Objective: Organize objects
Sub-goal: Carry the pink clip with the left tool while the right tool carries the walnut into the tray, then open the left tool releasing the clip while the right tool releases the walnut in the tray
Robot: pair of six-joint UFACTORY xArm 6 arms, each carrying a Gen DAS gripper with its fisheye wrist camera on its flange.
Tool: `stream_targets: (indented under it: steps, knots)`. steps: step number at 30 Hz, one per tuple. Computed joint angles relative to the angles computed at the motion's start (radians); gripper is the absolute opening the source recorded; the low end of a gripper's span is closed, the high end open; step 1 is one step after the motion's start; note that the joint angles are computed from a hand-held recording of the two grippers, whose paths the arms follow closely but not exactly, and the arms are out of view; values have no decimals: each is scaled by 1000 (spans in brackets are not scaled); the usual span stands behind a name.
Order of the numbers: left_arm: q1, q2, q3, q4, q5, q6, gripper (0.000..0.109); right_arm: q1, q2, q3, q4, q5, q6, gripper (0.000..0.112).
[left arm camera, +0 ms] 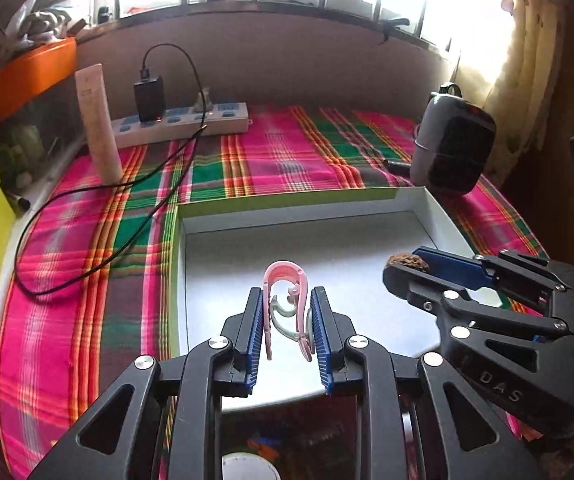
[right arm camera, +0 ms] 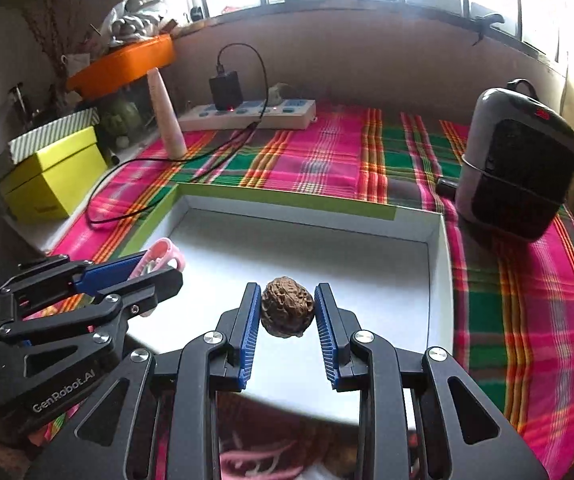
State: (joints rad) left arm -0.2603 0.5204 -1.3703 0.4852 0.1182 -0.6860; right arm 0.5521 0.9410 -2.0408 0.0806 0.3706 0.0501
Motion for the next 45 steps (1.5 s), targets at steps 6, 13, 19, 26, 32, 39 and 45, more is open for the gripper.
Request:
stream_targets:
  steps: [6, 13, 19, 26, 32, 39, 45]
  knots:
    - [-2, 66, -90, -111, 52, 110, 22, -8, 121, -209, -35, 122, 30, 29]
    - [-3, 119, -159, -207, 96, 192, 22, -8, 255, -447, -69, 251, 56, 29]
    - [-2, 140, -181, -226, 115, 207, 22, -7, 330, -574, -88, 308, 69, 29]
    - [-2, 142, -182, -219, 111, 210, 22, -8, 344, -597, -75, 312, 70, 29]
    - [-1, 145, -183, -240, 107, 229, 22, -8, 314, -539, -69, 281, 77, 29]
    - [0, 138, -177, -197, 113, 186, 23, -9, 295, -507, -55, 275, 78, 29]
    - [1, 118, -149, -177, 100, 165, 27, -11, 273, -469, -46, 268, 88, 35]
